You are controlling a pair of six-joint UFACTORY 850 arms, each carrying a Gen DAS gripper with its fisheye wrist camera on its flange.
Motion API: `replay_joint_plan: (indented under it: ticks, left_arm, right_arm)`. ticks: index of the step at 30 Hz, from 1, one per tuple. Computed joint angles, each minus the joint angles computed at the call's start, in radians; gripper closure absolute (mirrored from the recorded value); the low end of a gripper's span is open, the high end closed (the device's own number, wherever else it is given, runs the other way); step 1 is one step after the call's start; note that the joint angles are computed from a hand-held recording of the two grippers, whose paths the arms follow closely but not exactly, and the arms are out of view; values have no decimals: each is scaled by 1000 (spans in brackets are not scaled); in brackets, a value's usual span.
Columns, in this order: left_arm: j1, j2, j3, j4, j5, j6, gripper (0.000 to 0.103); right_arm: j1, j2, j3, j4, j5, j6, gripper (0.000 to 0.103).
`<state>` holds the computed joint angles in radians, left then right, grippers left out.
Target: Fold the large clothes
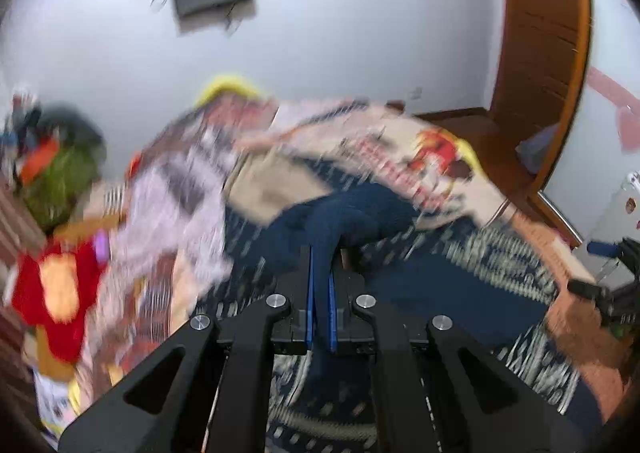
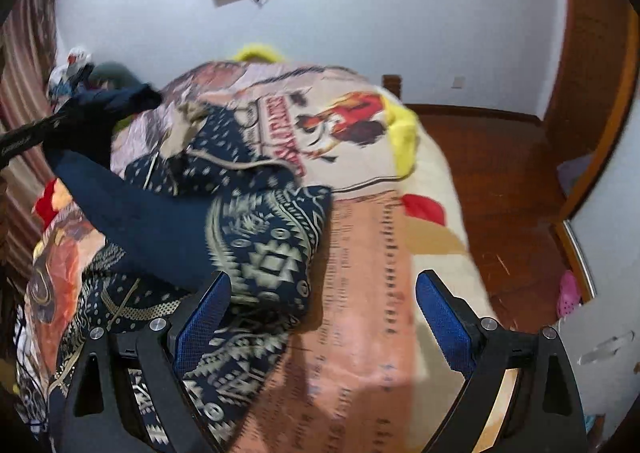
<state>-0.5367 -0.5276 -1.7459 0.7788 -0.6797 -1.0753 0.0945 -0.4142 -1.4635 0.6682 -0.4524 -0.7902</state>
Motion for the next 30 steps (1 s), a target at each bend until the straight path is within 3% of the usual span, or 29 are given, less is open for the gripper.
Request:
replay_joint_plan:
  ticks: [2,8,11,12,13,15,20,23,27,30]
  left_arm:
    - [31,47,115,-66,53,-8,98]
    - [97,68,300,-336,105,114,97]
    - [114,106,389,-427,167,156,81]
    - [115,118,410,-425,179,148,70]
    - [115,130,429,-408,187,126,61]
    - [119,154,456,-401,202,111,53]
    - [130,198,475,-469,255,162,48]
    - [136,175,427,-531,270,231,45]
    - [143,91,319,-647,251,339,44]
    - [150,1,214,-704,186,378,44]
  right_arm:
    - [26,-33,-34,-51,-24,35,10]
    - [91,-145,-146,-309,-85,271,10]
    - [118,-177,-176,-441,-82,391,10]
    - [121,-178,-177,-456,-77,400,10]
    - [128,-177,-174,-483,-63,417,10]
    - [144,-172,-163,-569,-22,467,10]
    - [178,-112,-85,-835,161,622,10]
    - [178,-88,-74,-763,226,569,10]
    - [180,-102,-118,-646,201,489,10]
    - [181,-110,-124,-541,193,358,10]
